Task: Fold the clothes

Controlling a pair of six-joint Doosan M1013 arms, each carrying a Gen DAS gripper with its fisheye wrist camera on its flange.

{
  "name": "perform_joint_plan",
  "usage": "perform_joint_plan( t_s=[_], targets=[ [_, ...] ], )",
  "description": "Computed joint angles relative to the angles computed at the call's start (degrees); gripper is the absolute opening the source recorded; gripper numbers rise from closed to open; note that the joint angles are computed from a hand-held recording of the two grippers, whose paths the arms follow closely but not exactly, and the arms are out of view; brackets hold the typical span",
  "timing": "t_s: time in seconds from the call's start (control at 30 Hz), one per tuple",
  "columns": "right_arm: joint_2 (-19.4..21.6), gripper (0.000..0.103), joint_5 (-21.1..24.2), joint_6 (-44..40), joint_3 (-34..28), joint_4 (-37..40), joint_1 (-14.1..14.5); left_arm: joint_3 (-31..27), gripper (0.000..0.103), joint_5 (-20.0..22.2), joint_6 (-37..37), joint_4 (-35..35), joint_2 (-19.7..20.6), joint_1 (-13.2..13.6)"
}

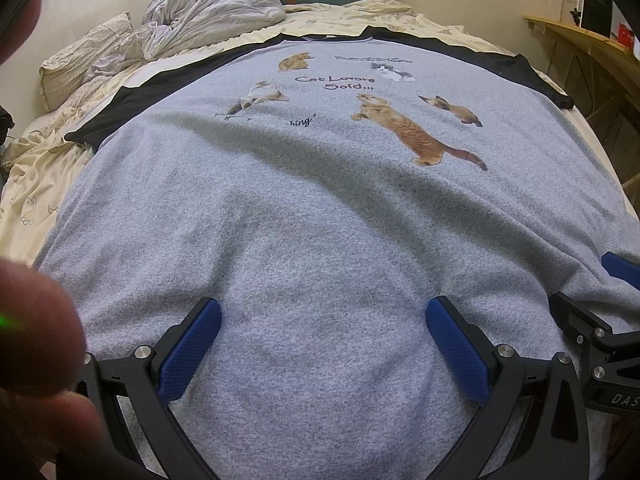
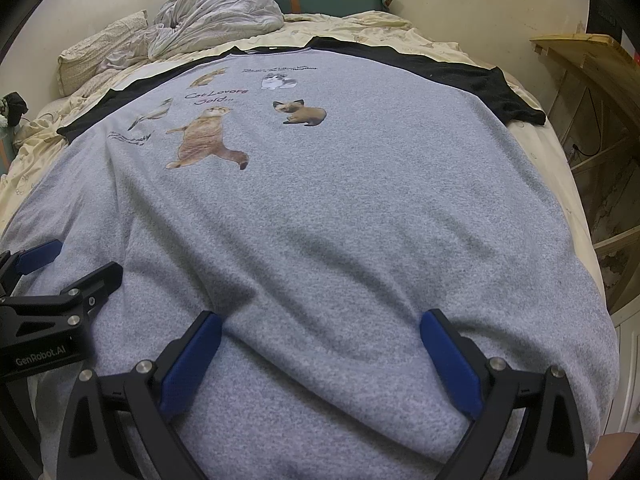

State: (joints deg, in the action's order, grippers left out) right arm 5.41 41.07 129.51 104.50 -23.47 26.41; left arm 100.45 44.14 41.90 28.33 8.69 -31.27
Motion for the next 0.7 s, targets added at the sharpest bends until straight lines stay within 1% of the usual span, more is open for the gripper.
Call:
perform_joint_plan(
  t_s=[0.7],
  targets=[
    [0.0,0.100,0.0,-0.1,0.0,0.1,0.0,-0.1,0.103,0.1,0.4,-0.3,0.0,0.1]
  ],
)
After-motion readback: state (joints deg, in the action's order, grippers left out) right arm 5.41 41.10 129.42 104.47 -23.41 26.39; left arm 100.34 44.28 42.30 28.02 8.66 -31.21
